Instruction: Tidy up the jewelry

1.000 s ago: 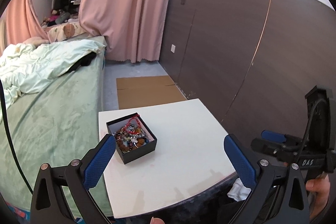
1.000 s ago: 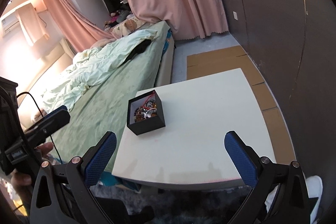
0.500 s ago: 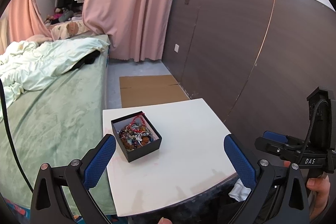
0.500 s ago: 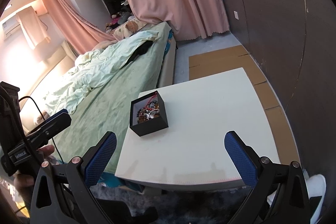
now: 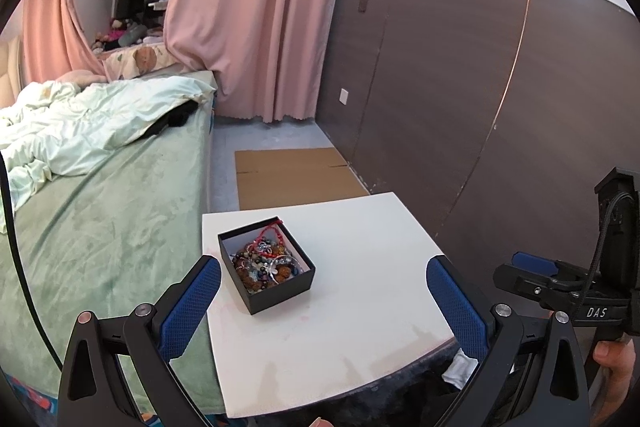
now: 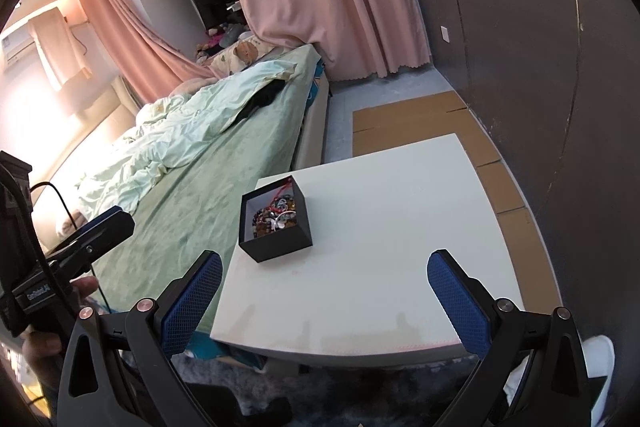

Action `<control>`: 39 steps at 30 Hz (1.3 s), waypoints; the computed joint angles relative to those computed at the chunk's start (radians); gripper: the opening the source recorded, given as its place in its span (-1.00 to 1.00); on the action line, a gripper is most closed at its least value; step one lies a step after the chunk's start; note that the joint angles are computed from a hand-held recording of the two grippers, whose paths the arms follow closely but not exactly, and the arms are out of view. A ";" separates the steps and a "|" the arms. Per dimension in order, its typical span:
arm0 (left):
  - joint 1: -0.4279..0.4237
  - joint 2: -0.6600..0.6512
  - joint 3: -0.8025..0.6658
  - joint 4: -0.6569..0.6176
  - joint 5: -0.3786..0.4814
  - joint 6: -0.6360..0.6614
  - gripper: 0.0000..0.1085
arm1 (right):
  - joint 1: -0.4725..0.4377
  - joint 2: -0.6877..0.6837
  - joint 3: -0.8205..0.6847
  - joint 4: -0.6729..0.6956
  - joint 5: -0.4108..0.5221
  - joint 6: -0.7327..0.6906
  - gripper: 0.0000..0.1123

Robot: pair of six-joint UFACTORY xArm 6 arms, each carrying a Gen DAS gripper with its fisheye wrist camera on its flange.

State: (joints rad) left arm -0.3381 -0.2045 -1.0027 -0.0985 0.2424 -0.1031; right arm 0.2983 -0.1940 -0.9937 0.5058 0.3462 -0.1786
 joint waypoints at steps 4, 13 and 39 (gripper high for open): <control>0.007 -0.004 0.001 -0.016 0.001 0.005 0.89 | -0.001 0.002 0.000 -0.007 0.001 0.003 0.83; 0.020 -0.012 0.007 0.003 0.005 -0.020 0.89 | -0.003 0.001 -0.001 -0.015 -0.016 0.023 0.83; 0.021 -0.020 0.009 0.016 0.009 -0.042 0.89 | -0.001 0.025 -0.004 -0.048 -0.033 0.051 0.83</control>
